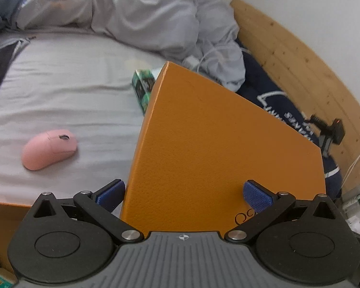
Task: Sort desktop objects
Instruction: 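Lift the orange lid off the bed with the right gripper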
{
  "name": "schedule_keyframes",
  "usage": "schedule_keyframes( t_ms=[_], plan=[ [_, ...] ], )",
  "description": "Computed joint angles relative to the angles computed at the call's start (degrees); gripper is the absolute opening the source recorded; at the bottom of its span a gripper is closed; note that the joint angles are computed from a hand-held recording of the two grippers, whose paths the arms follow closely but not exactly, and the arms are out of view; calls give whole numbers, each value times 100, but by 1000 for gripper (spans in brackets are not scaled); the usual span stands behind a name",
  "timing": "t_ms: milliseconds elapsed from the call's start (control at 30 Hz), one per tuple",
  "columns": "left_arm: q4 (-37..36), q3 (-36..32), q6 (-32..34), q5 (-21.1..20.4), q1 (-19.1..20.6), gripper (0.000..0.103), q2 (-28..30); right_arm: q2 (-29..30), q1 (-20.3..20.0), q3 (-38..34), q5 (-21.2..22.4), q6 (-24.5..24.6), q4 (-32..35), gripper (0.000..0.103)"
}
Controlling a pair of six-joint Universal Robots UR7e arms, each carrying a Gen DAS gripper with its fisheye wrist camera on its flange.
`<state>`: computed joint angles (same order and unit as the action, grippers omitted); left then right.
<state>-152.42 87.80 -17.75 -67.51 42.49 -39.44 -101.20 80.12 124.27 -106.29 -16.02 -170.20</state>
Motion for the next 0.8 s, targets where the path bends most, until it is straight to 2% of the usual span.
schedule_keyframes(
  t_ms=[467, 800],
  plan=[
    [-631, 958, -21, 259, -176, 102, -1195, -68, 1544, -33, -926, 144, 278, 76],
    [-807, 1845, -297, 881, -273, 102, -2287, 524, 2534, -174, -1191, 347, 383, 76]
  ],
)
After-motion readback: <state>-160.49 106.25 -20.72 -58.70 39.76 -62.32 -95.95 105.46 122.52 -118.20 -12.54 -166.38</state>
